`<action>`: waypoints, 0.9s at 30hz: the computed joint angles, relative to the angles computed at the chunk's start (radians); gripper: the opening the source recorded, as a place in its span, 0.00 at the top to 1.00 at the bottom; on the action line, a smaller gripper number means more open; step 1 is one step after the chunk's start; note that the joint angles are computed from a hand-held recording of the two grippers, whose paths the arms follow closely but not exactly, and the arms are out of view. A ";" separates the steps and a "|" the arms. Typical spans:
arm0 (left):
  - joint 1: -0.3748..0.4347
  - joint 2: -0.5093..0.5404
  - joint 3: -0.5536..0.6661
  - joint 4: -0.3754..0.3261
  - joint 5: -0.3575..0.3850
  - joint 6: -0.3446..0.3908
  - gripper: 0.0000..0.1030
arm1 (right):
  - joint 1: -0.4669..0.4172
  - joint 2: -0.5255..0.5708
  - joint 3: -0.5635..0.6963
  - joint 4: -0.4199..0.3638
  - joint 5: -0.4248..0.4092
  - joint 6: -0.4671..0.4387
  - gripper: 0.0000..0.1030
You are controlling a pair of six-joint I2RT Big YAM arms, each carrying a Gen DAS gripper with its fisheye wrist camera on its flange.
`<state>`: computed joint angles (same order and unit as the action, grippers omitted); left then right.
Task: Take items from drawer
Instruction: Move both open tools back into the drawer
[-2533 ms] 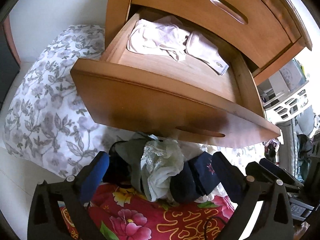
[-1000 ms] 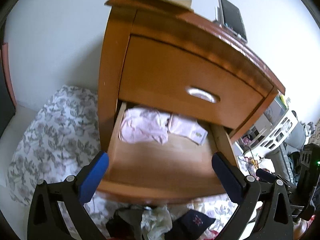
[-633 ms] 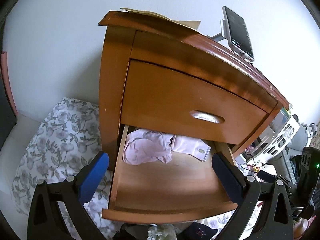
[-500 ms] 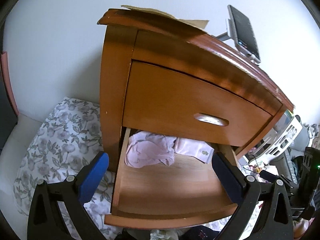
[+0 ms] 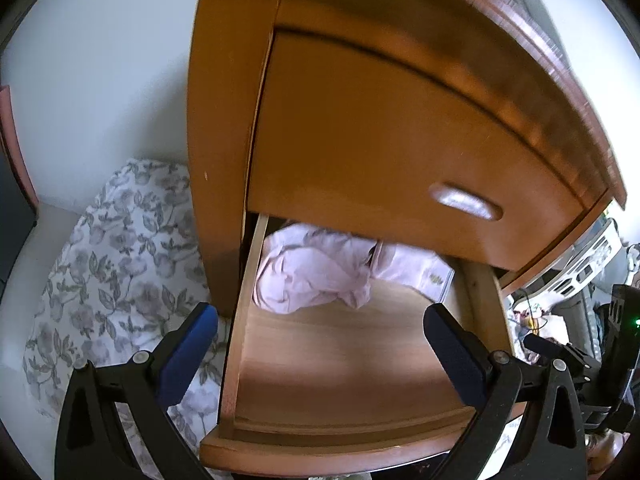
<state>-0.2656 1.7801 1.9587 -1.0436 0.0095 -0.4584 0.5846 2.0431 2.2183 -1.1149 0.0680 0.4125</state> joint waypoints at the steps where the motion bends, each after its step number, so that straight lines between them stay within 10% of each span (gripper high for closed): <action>1: 0.000 0.009 0.005 -0.008 0.008 0.000 0.01 | -0.002 0.009 0.011 -0.010 -0.001 0.002 0.00; 27: 0.017 0.227 0.250 -0.197 0.054 0.051 0.01 | -0.027 0.217 0.334 -0.235 -0.005 -0.036 0.00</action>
